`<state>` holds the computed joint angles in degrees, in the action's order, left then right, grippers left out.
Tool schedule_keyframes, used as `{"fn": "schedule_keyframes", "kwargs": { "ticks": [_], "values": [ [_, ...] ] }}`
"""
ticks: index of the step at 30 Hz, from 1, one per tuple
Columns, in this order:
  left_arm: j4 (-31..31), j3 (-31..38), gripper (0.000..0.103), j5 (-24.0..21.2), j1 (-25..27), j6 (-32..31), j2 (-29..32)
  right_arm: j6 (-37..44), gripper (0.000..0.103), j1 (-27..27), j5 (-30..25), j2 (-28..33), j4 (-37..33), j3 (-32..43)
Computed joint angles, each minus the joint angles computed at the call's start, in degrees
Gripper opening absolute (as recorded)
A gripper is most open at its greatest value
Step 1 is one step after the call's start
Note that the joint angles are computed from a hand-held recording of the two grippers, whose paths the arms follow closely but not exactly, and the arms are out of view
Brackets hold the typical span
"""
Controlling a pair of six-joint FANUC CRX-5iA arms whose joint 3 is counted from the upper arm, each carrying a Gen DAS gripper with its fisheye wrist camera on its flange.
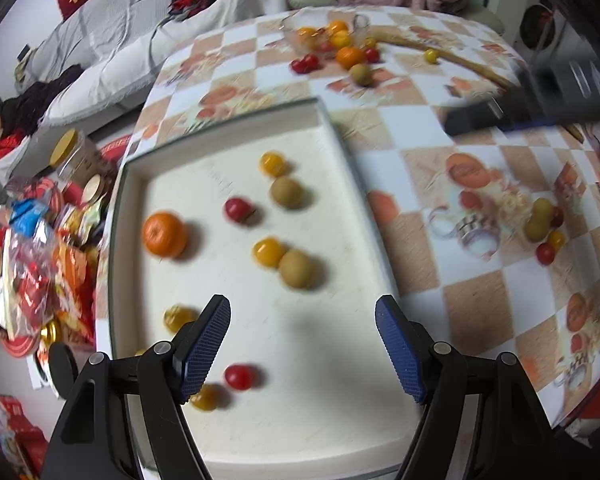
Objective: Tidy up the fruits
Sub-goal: 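Move both grippers back from the tray toward the loose fruits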
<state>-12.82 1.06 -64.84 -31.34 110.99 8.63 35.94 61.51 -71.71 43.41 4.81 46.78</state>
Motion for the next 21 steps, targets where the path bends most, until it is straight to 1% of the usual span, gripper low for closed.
{"fn": "schedule_keyframes", "kwargs": {
  "ticks": [4,8,10,15,21],
  "values": [
    [1.1,2.7,0.076,0.5,-1.0,-2.1,2.1,-6.7,0.087,0.6,2.5,-7.4,1.6,-13.1],
    [2.6,5.8,0.076,1.0,-2.7,-5.1,4.7,-13.2,0.087,1.2,3.6,-13.3,2.2,-23.2],
    [3.6,7.0,0.076,1.0,-3.2,-6.6,6.1,-15.9,0.087,1.7,3.7,-15.7,2.6,-27.1],
    [6.4,9.3,0.076,0.7,-4.2,-9.7,9.4,-21.7,0.087,2.7,4.3,-20.0,3.0,-34.1],
    [9.1,11.7,0.076,1.3,-6.0,-14.1,13.0,-24.7,0.087,3.8,3.8,-22.0,2.9,-37.9]
  ]
}}
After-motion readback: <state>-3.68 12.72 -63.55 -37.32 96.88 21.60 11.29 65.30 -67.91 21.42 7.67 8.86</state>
